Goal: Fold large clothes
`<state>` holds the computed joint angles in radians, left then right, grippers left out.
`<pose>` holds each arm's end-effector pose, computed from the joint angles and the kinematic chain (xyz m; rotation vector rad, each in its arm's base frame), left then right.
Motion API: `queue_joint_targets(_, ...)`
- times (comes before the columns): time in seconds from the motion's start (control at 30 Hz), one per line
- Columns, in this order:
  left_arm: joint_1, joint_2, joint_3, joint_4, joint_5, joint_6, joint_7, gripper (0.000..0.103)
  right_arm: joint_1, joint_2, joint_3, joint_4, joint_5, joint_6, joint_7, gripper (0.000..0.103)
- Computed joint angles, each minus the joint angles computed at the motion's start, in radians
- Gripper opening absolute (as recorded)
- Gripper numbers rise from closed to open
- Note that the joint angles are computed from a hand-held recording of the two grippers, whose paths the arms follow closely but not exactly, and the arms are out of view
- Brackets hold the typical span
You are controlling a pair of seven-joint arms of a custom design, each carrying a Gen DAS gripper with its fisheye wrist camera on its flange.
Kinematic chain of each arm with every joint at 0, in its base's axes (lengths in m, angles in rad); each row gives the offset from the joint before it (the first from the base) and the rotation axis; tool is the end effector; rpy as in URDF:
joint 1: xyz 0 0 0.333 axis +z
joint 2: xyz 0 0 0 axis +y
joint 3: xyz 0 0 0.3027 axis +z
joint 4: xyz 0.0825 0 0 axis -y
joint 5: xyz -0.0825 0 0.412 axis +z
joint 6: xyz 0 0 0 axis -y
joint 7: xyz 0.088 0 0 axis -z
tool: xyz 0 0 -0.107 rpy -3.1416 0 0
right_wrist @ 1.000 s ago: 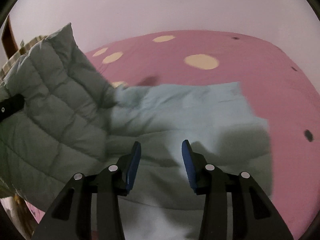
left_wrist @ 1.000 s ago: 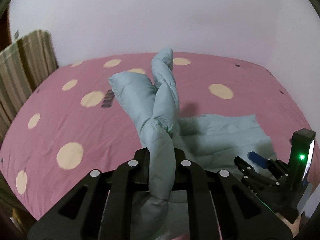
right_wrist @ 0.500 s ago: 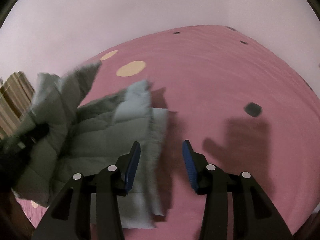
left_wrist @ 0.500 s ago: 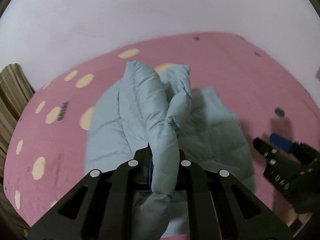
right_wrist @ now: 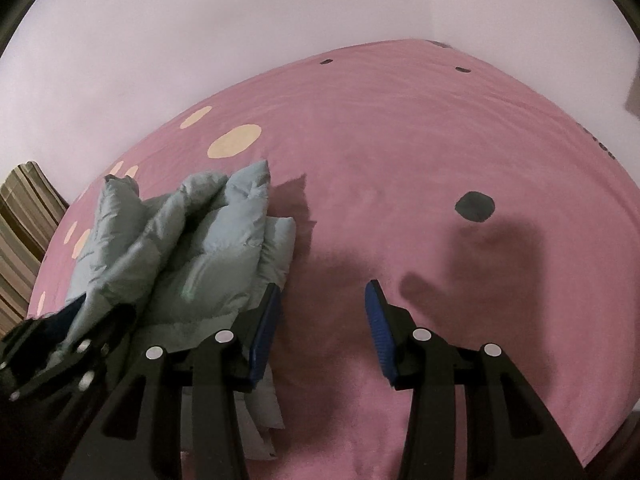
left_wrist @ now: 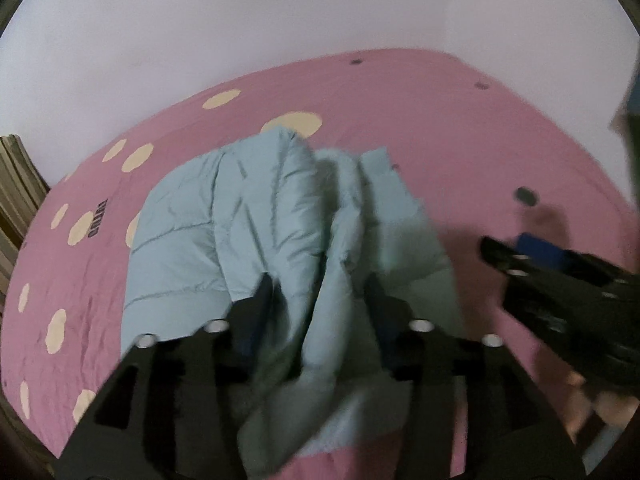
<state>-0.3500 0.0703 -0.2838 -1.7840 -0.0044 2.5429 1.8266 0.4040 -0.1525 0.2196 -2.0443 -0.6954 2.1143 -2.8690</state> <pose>0.5328 -0.3852 0.5682 -0.9006 2.4993 -0.8089 0.4739 0.3103 0.5171 -0.8358 2.4479 -0.6857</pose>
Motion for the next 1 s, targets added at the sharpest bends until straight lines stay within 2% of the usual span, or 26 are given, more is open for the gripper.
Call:
queue_joint_targets(0.13, 0.024, -0.073, 0.009, -0.031, -0.183, 0.004, 0.137, 0.065, -0.002, 0.007, -0.001, 0.024, -0.01, -0.001, -0.01, 0.044)
queue_joint_targets(0.23, 0.044, -0.085, 0.032, -0.017, -0.238, 0.025, 0.155, 0.069, -0.001, 0.02, -0.002, 0.056, -0.027, 0.016, -0.018, 0.048)
queue_joint_targets(0.27, 0.053, -0.078, 0.039, -0.005, -0.23, 0.033, 0.14, 0.07, -0.001, 0.025, -0.004, 0.065, -0.032, 0.027, -0.02, 0.057)
queue_joint_targets(0.3, 0.063, -0.062, 0.046, 0.015, -0.217, 0.038, 0.119, 0.07, -0.002, 0.036, -0.007, 0.082, -0.041, 0.044, -0.022, 0.06)
queue_joint_targets(0.37, 0.085, -0.01, 0.063, 0.071, -0.14, 0.042, 0.023, 0.07, -0.004, 0.064, -0.016, 0.118, -0.055, 0.077, -0.035, 0.063)
queue_joint_targets(0.5, 0.111, 0.134, 0.1, 0.226, -0.002, 0.001, -0.149, 0.07, -0.001, 0.162, -0.048, 0.236, -0.045, 0.137, -0.111, 0.069)
queue_joint_targets(0.67, 0.145, 0.272, 0.092, 0.378, -0.013, -0.076, -0.195, 0.07, 0.013, 0.287, -0.102, 0.368, 0.049, 0.19, -0.229, 0.07)
queue_joint_targets(0.8, 0.165, 0.301, 0.075, 0.398, -0.047, -0.102, -0.172, 0.07, 0.015, 0.35, -0.14, 0.414, 0.156, 0.229, -0.293, 0.07)
queue_joint_targets(0.83, 0.166, 0.313, 0.073, 0.412, -0.051, -0.111, -0.169, 0.07, 0.016, 0.356, -0.147, 0.411, 0.172, 0.256, -0.296, 0.066)
queue_joint_targets(0.87, 0.169, 0.322, 0.07, 0.419, -0.06, -0.116, -0.163, 0.07, 0.02, 0.361, -0.155, 0.411, 0.173, 0.268, -0.293, 0.041)
queue_joint_targets(0.93, 0.17, 0.335, 0.065, 0.433, -0.073, -0.124, -0.154, 0.07, 0.018, 0.366, -0.161, 0.404, 0.209, 0.309, -0.324, 0.024)
queue_joint_targets(1.0, 0.168, 0.35, 0.061, 0.451, -0.078, -0.131, -0.144, 0.07, 0.025, 0.354, -0.172, 0.385, 0.205, 0.331, -0.318, 0.016)
